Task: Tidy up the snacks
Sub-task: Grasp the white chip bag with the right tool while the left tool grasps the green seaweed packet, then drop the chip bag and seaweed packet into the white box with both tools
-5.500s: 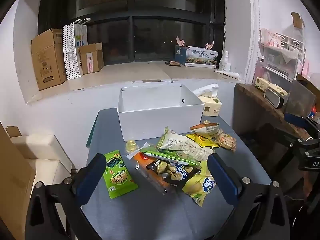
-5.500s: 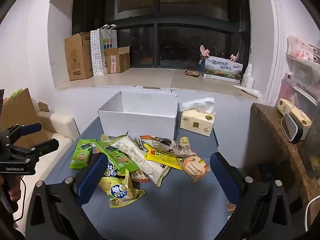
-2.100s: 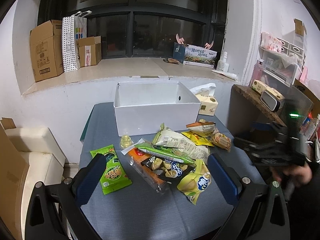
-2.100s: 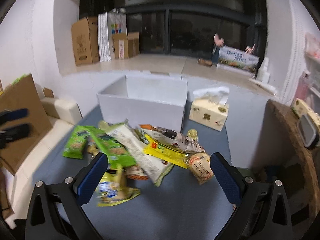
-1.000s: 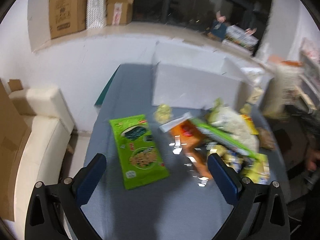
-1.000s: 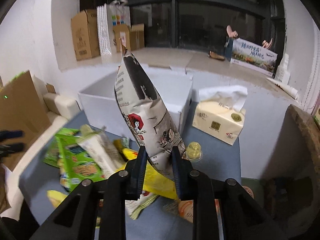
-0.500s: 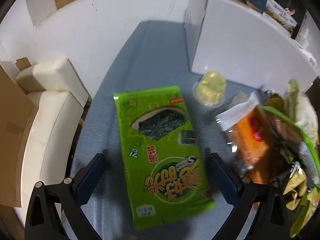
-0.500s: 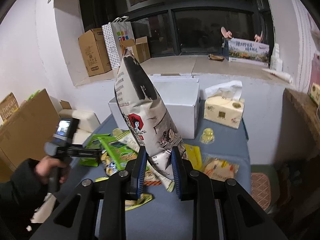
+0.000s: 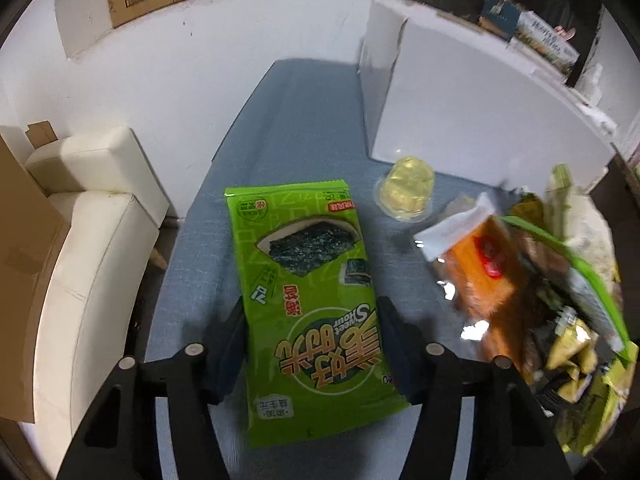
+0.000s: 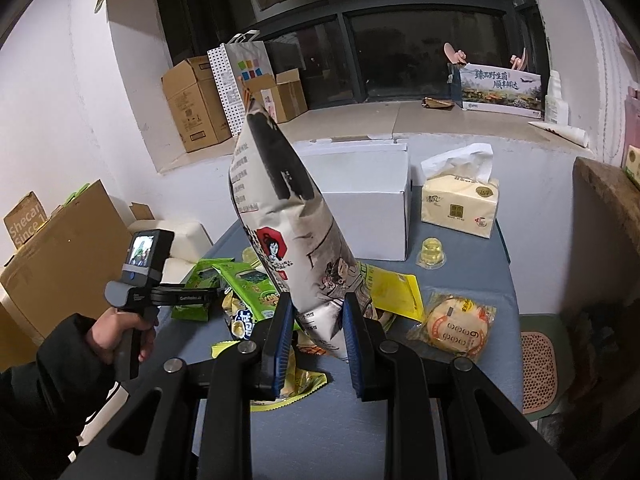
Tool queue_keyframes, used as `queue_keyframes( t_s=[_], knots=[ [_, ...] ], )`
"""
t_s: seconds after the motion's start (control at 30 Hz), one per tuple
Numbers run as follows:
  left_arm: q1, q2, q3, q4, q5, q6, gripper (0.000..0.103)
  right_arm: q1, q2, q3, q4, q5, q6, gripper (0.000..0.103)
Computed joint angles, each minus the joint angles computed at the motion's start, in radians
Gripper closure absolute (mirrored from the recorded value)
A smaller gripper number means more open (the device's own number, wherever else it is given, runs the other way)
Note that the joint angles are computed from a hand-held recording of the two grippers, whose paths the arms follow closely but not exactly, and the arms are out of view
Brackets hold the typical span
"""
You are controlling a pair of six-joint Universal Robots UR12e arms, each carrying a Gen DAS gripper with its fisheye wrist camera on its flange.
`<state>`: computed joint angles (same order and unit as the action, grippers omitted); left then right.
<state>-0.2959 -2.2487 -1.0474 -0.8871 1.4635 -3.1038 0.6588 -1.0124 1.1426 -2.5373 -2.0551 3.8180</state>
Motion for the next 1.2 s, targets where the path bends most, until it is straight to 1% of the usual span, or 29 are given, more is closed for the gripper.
queue_keyframes(
  t_s=[0.07, 0.13, 0.2, 0.27, 0.4, 0.47, 0.5, 0.6, 0.7, 0.8, 0.83, 0.87, 0.9, 0.97, 1.07, 1.13, 1.2],
  knots=[
    [0.004, 0.026, -0.039, 0.051, -0.037, 0.028, 0.039, -0.002, -0.002, 0.004, -0.008, 0.009, 0.01, 0.077],
    [0.006, 0.047, -0.066, 0.083, -0.064, 0.044, 0.04, -0.002, -0.001, 0.004, -0.008, 0.004, 0.011, 0.077],
    [0.012, 0.074, -0.1, 0.13, -0.118, 0.057, 0.04, -0.003, 0.0, 0.002, -0.011, 0.008, 0.019, 0.077],
    [0.013, 0.104, -0.134, 0.187, -0.155, 0.088, 0.04, -0.002, 0.001, 0.001, -0.017, 0.007, 0.022, 0.077],
    [0.007, 0.163, -0.198, 0.327, -0.24, 0.149, 0.04, 0.001, 0.005, -0.008, -0.034, 0.006, 0.014, 0.077],
    [0.004, 0.175, -0.202, 0.362, -0.276, 0.16, 0.04, 0.001, 0.011, -0.021, -0.032, 0.005, 0.01, 0.077],
    [0.005, 0.178, -0.195, 0.366, -0.306, 0.158, 0.04, 0.0, 0.013, -0.026, -0.033, 0.008, 0.008, 0.077],
    [-0.001, 0.169, -0.153, 0.375, -0.35, 0.164, 0.04, -0.006, 0.024, -0.053, -0.02, 0.01, 0.005, 0.077],
    [-0.007, 0.137, -0.079, 0.358, -0.383, 0.164, 0.041, -0.016, 0.034, -0.08, -0.011, 0.013, -0.006, 0.077],
    [-0.016, 0.094, 0.0, 0.345, -0.382, 0.144, 0.041, -0.033, 0.048, -0.118, -0.007, 0.022, -0.035, 0.077],
    [-0.016, 0.069, 0.046, 0.315, -0.394, 0.134, 0.041, -0.039, 0.054, -0.134, 0.003, 0.024, -0.04, 0.077],
    [-0.018, 0.048, 0.085, 0.292, -0.393, 0.128, 0.041, -0.047, 0.061, -0.153, 0.016, 0.029, -0.042, 0.077],
    [-0.022, 0.023, 0.13, 0.274, -0.378, 0.118, 0.041, -0.057, 0.069, -0.173, 0.023, 0.038, -0.046, 0.077],
    [-0.025, -0.022, 0.21, 0.238, -0.371, 0.107, 0.041, -0.076, 0.089, -0.217, 0.046, 0.049, -0.047, 0.077],
    [-0.034, -0.121, 0.384, 0.137, -0.336, 0.091, 0.041, -0.112, 0.136, -0.312, 0.124, 0.067, -0.037, 0.077],
    [-0.04, -0.204, 0.533, 0.04, -0.306, 0.088, 0.041, -0.134, 0.167, -0.371, 0.172, 0.099, -0.028, 0.077],
    [-0.048, -0.311, 0.728, -0.071, -0.266, 0.094, 0.041, -0.161, 0.216, -0.46, 0.253, 0.134, -0.01, 0.077]
  ],
)
